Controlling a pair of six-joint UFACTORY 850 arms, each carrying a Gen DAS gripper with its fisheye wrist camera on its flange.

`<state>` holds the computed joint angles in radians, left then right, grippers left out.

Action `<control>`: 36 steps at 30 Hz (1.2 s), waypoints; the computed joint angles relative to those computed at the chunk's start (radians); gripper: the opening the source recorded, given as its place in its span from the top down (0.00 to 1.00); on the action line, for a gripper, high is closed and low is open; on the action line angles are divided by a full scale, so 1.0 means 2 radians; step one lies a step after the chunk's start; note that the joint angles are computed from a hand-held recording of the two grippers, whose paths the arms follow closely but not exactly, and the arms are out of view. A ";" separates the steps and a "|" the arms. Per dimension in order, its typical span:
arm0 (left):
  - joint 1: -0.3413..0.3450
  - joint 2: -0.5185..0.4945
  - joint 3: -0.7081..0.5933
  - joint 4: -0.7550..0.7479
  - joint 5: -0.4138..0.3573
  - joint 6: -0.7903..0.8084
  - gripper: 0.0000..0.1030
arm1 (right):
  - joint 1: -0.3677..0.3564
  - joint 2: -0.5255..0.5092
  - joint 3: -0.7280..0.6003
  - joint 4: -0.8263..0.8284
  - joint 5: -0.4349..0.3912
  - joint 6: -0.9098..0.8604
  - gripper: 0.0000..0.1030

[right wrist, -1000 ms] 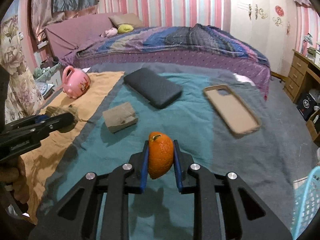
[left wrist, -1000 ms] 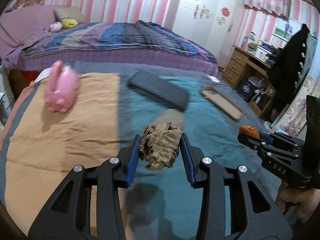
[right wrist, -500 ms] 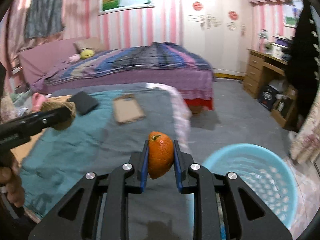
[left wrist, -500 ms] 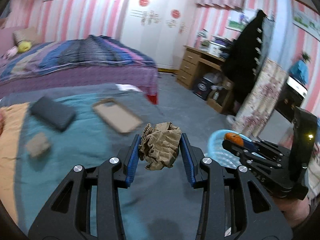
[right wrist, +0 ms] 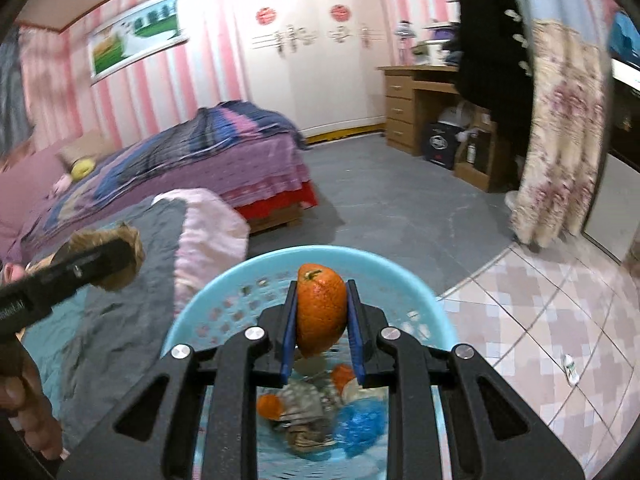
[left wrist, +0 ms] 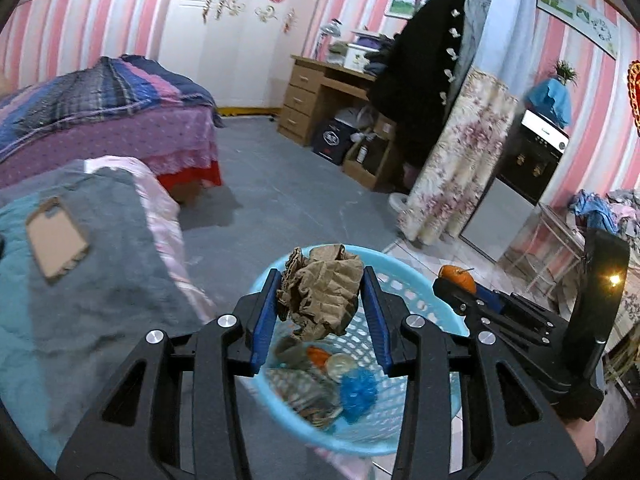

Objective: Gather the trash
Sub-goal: 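Carry orange fruit with right tool while left tool carries brown paper toward basket, then open right tool to drop orange fruit while left tool drops brown paper into basket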

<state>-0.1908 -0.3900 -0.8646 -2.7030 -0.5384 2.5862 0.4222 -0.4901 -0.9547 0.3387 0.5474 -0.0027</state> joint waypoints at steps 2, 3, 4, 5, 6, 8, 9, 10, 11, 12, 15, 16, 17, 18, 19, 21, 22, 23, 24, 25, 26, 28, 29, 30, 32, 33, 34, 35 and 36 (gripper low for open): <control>-0.008 -0.005 -0.004 -0.010 0.006 0.012 0.60 | -0.011 -0.003 -0.001 -0.023 -0.003 0.022 0.78; -0.011 -0.007 -0.005 -0.014 0.008 0.016 0.59 | -0.013 -0.006 -0.005 -0.030 -0.006 0.025 0.78; -0.012 -0.009 -0.007 -0.013 0.009 0.015 0.59 | -0.016 -0.006 -0.003 -0.040 -0.007 0.031 0.78; -0.012 -0.011 -0.009 -0.008 0.012 0.012 0.58 | -0.020 -0.006 -0.003 -0.051 -0.008 0.037 0.78; -0.012 -0.011 -0.010 -0.007 0.015 0.011 0.57 | -0.021 -0.007 -0.006 -0.059 -0.008 0.039 0.78; -0.011 -0.011 -0.010 -0.003 0.018 0.007 0.51 | -0.028 -0.002 0.004 -0.075 -0.002 0.047 0.77; -0.009 -0.010 -0.009 -0.001 0.018 0.004 0.46 | -0.028 -0.001 0.006 -0.079 -0.001 0.049 0.76; -0.008 -0.007 -0.007 -0.006 0.016 0.007 0.45 | -0.030 -0.002 0.006 -0.087 -0.002 0.055 0.75; -0.007 -0.005 -0.005 -0.007 0.014 0.009 0.42 | -0.030 -0.002 0.006 -0.088 -0.002 0.056 0.75; -0.007 -0.003 -0.004 -0.008 0.014 0.011 0.38 | -0.029 -0.002 0.006 -0.088 -0.001 0.056 0.75; -0.005 0.005 0.003 -0.025 0.011 0.027 0.32 | -0.026 -0.001 0.005 -0.084 -0.001 0.053 0.74; -0.002 0.007 0.004 -0.019 0.010 0.021 0.31 | -0.026 -0.002 0.004 -0.084 -0.002 0.053 0.74; 0.000 0.011 0.007 -0.017 0.009 0.019 0.30 | -0.024 -0.003 0.001 -0.079 -0.005 0.048 0.73; 0.002 0.015 0.010 -0.019 0.009 0.021 0.27 | -0.023 -0.002 0.001 -0.076 -0.005 0.046 0.71; 0.004 0.017 0.011 -0.019 0.009 0.022 0.26 | -0.020 -0.002 0.001 -0.065 -0.003 0.038 0.68; 0.011 0.025 0.018 -0.010 0.006 0.014 0.24 | -0.008 0.001 0.003 -0.044 0.001 0.028 0.54; 0.015 0.029 0.021 -0.005 0.006 0.011 0.24 | -0.007 0.000 0.000 -0.038 -0.001 0.023 0.52; 0.020 0.035 0.026 -0.003 0.006 0.013 0.22 | -0.002 0.001 0.001 -0.027 0.000 0.015 0.44; 0.024 0.041 0.031 -0.007 0.009 0.020 0.19 | 0.000 0.002 0.001 -0.020 0.000 0.009 0.36; 0.027 0.047 0.035 -0.017 0.011 0.030 0.18 | 0.002 0.002 0.002 -0.016 0.003 0.006 0.36; 0.034 0.056 0.043 -0.035 0.018 0.051 0.16 | 0.005 0.002 0.002 -0.011 0.005 0.003 0.35; 0.042 0.069 0.053 -0.066 0.026 0.083 0.15 | 0.008 0.001 -0.001 0.004 0.002 -0.008 0.33; 0.053 0.079 0.063 -0.079 0.028 0.097 0.14 | 0.010 0.002 -0.002 0.010 0.004 -0.009 0.33; 0.061 0.086 0.070 -0.081 0.027 0.101 0.14 | 0.012 0.002 -0.002 0.014 0.005 -0.009 0.32; 0.084 0.104 0.088 -0.088 0.024 0.113 0.14 | 0.017 0.002 -0.005 0.014 0.006 -0.004 0.32; 0.094 0.112 0.096 -0.090 0.023 0.119 0.14 | 0.019 0.002 -0.004 0.013 0.007 -0.002 0.32; 0.104 0.119 0.102 -0.091 0.022 0.123 0.13 | 0.021 0.002 -0.005 0.007 0.009 0.001 0.32; 0.118 0.129 0.111 -0.092 0.021 0.128 0.13 | 0.025 0.003 -0.005 -0.003 0.013 0.009 0.31; 0.134 0.138 0.119 -0.090 0.021 0.130 0.13 | 0.027 0.002 -0.005 -0.010 0.015 0.014 0.30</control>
